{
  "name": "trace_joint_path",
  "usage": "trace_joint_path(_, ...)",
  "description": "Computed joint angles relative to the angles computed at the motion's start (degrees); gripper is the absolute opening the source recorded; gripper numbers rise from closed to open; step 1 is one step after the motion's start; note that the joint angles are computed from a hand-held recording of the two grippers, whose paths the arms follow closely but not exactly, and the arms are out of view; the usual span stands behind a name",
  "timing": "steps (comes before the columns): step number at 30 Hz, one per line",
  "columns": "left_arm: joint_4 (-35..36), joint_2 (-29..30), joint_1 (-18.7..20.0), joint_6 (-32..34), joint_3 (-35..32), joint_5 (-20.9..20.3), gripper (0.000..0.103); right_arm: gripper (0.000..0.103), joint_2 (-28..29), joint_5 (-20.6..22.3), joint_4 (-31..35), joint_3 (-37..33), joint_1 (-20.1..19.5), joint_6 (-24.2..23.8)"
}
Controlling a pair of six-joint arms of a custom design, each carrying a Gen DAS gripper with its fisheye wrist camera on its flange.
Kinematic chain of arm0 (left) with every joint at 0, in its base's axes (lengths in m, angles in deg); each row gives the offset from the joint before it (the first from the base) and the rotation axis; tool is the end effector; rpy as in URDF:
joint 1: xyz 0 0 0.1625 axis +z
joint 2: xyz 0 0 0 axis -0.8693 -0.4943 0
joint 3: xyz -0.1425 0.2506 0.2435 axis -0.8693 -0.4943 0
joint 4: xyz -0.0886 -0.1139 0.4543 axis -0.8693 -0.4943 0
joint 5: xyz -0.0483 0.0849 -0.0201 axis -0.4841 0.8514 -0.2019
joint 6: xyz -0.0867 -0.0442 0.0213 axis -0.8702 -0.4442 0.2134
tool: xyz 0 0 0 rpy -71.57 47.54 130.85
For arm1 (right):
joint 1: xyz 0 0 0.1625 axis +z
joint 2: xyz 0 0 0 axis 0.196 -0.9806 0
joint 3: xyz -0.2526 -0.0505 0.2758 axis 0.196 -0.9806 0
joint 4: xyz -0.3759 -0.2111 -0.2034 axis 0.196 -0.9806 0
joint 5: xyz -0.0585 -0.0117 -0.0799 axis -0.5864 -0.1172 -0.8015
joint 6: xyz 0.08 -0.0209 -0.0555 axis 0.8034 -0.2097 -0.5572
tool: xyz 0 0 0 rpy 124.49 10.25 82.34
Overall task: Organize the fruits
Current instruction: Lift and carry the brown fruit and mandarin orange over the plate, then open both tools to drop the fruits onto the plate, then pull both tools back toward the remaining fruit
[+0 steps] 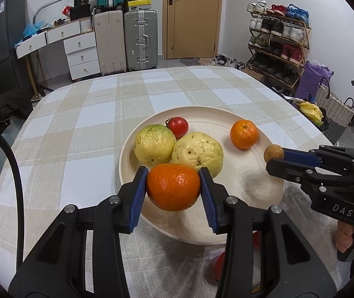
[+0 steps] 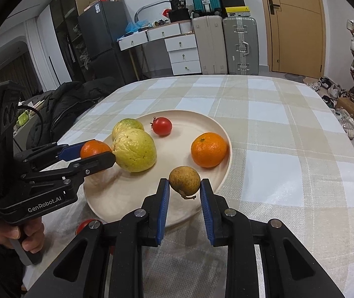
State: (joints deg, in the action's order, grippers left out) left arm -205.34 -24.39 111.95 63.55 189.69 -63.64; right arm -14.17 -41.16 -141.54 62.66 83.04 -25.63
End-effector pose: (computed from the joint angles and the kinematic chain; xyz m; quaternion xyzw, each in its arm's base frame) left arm -0.1294 -0.4785 0.0572 0.3053 0.8654 -0.3020 0.2582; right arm 0.1324 -0.4294 0.0430 0.1607 -0.9141 0.3047 0.2140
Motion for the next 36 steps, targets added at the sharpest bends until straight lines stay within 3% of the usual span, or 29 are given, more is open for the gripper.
trace_joint_path(14, 0.66, 0.11, 0.24, -0.99, 0.21, 0.98, 0.039, 0.026, 0.11, -0.08, 0.55, -0.28, 0.08, 0.31)
trace_joint_path(18, 0.08, -0.66, -0.17, -1.55, 1.17, 1.32, 0.039, 0.028, 1.01, -1.95, -1.79, -0.18, 0.96, -0.55)
trace_joint_path(22, 0.71, -3.06, -0.18, -2.63, 2.50, 0.01, 0.044, 0.040, 0.78, -2.62, -3.18, 0.58, 1.42, -1.22)
trace_joint_path(25, -0.52, -4.98, -1.01, -3.20, 4.21, 0.83, 0.072, 0.052, 0.04, -2.32, -4.65, 1.80, 1.36, -0.81)
trace_joint_path(27, -3.11, -6.39, -1.63, -2.49, 5.90, 0.64, 0.081, 0.063, -0.99, -1.50, -5.09, 2.96, 1.24, -0.48)
trace_joint_path(29, -3.36, -8.28, -2.39, -2.82, 7.45, 0.77, 0.084, 0.092, -1.57, -1.00, -6.50, 4.03, 1.30, -0.17)
trace_joint_path(32, -2.44, -11.41, -3.63, -4.22, 9.96, 1.20, 0.089, 0.103, -3.02, 0.34, -7.70, 5.77, 1.10, 0.96)
trace_joint_path(35, -2.05, -14.23, -4.93, -4.98, 12.50, 1.45, 0.102, 0.103, -4.22, 0.42, -6.89, 6.64, 1.27, 1.46)
trace_joint_path(36, -2.10, -14.86, -5.48, -4.84, 13.17, 1.76, 0.102, 0.103, -4.26, -0.18, -6.77, 6.68, 1.61, 1.20)
